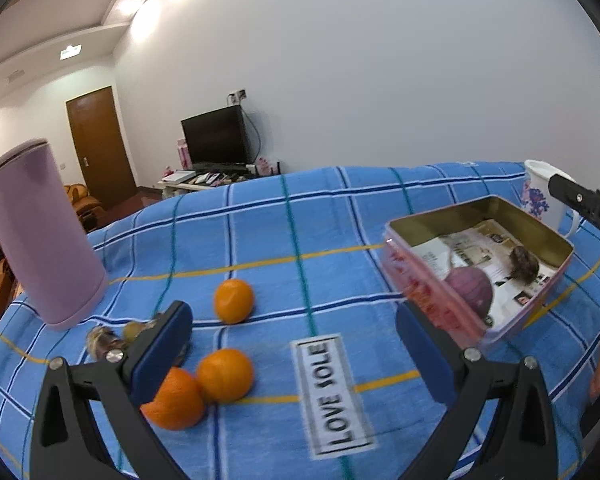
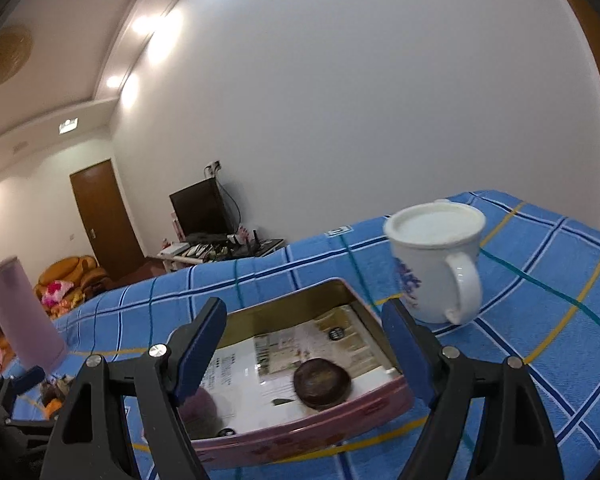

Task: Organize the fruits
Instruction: 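Withdraw both tools from the tin back toward the fruit pile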

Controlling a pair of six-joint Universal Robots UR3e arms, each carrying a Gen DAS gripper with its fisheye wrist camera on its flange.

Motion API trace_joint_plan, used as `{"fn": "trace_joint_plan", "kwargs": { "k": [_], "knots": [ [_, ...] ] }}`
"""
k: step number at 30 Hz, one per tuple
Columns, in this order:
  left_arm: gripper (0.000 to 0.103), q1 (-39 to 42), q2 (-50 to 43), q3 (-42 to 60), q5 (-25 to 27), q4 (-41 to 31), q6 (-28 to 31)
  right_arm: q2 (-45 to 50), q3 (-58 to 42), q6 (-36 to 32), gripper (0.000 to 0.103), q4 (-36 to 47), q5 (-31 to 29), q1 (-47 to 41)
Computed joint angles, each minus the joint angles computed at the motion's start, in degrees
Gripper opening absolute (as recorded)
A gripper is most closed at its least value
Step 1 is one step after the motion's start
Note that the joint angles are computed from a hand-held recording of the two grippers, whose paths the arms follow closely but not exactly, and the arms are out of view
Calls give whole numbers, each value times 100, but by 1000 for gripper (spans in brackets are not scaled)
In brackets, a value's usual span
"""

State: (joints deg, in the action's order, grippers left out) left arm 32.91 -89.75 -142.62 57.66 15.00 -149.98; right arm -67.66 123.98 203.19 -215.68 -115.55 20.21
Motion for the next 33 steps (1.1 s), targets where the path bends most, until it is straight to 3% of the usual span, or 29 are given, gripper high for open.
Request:
{"fn": "trace_joint_plan", "kwargs": {
  "k": [4,20,33],
  "knots": [
    [103,361,88,-44,-191,-164,131,174,-411,-115,81,345,-245,358],
    [103,1184,182,61,-599,-772,588,1018,-2210,-177,81,1653,-197,1335],
    [103,1690,184,454,-812,-1842,1251,1577,-3489,-257,81,2707,9,1716]
  ]
}}
